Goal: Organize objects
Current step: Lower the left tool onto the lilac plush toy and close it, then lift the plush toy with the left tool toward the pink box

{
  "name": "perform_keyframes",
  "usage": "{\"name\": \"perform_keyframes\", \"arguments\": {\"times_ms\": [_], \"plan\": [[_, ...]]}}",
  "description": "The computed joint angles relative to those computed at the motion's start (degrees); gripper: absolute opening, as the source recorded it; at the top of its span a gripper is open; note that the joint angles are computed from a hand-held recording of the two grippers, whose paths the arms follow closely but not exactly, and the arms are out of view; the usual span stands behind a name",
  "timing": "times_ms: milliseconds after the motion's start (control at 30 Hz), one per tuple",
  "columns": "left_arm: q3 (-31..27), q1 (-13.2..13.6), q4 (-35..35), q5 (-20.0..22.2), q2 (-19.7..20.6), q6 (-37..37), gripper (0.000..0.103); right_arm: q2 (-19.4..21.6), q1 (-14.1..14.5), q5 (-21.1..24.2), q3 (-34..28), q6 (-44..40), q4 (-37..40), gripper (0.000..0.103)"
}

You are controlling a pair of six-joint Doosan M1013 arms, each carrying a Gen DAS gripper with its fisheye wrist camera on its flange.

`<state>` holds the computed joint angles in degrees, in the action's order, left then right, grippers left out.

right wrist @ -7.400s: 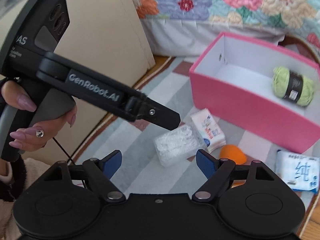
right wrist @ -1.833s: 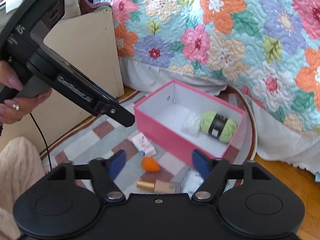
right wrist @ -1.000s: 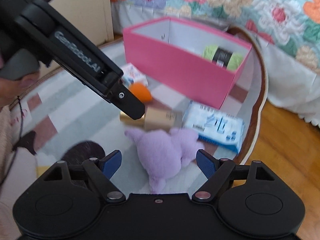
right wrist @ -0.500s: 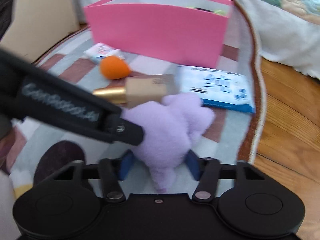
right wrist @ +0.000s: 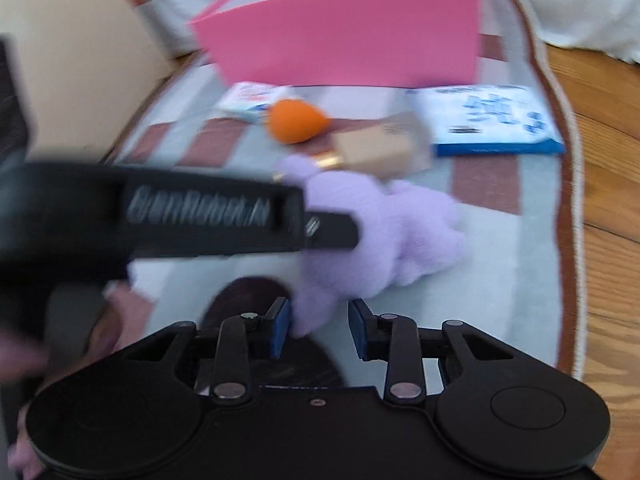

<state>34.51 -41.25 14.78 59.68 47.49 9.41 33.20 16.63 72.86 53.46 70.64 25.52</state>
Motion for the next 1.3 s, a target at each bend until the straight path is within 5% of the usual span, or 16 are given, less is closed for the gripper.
{"name": "perform_keyframes", "arguments": {"times_ms": [200, 500, 900, 1300], "plan": [[1.19, 0.48, -1.51, 0.12, -0.31, -0.05, 0.030, -1.92, -0.10, -7.89, 2.42, -5.14, -4.19, 0.077], [2.56, 0.66, -1.26, -1.02, -0.62, -0.89, 0.030, 1.58, -1.05, -6.52, -0.29, -11.55, -1.99, 0.090], [2.30, 0.25, -1.70, -2.03, -0.97, 1.18, 0.030, -0.42, -0.88, -7.30, 2.12, -5.46, -1.39, 0.082], [6.77, -0.61, 3.28, -7.05, -6.61, 2.92, 0.030, -3.82, -0.16, -9.46, 1.44, -6.40, -0.67, 0.080]]}}
